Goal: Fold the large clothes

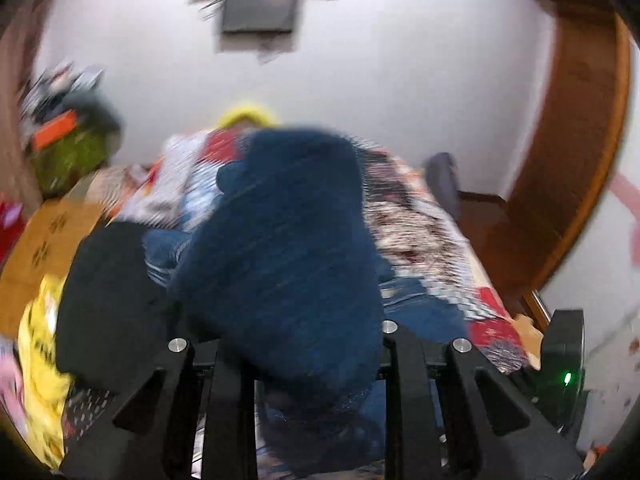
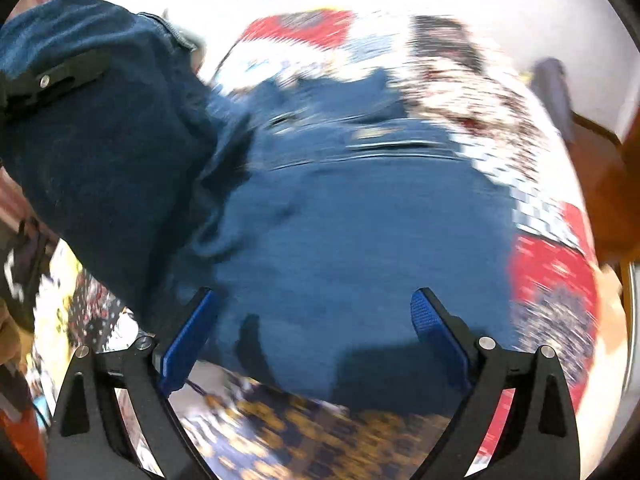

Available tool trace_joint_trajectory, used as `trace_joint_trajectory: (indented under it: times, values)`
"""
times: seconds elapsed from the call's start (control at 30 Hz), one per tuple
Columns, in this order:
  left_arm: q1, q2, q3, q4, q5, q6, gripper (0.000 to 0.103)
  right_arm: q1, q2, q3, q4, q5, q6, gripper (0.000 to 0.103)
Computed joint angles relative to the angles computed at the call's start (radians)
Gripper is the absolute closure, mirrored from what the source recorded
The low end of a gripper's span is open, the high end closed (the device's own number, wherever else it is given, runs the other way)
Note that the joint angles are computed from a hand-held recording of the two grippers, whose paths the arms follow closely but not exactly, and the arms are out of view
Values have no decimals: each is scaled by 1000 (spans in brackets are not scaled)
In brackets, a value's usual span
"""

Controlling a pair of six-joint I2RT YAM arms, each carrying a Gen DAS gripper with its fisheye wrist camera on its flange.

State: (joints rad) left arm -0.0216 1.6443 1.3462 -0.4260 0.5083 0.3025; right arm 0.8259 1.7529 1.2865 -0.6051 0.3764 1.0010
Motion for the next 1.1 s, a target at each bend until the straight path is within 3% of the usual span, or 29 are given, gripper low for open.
trace_joint_trajectory:
  times: [0.13,0.27,0.4,0.47,0.57,0.73,0.93,1.1]
  values:
    - [-187,-82,-135,81,-65,52,81,11,-228,-189,-130,132,205,7]
    - [-357,-39,-224,78,-179,157,80,8,-412,-331,-254,170,357,7]
    - [-375,87,-254,-15,-199,235,79,36,-515,-409,-345,179,477,7]
    - [-362,57,-319,26,-194,273,78,64,-524,-412,-372,192,506,7]
    - [-359,3,-343,-13,-198,299,71,86,-507,-381,-392,207,507,7]
    - [-292,-38,-272,-219,-112,379,48,114,-495,-350,-392,236,497,7]
    - [-170,-118,-251,-313,-4,444,47,125,-442,-240,-379,289,418,7]
    - [-49,-67,-146,-315,36,415,45,81,-357,-158,-272,265,267,7]
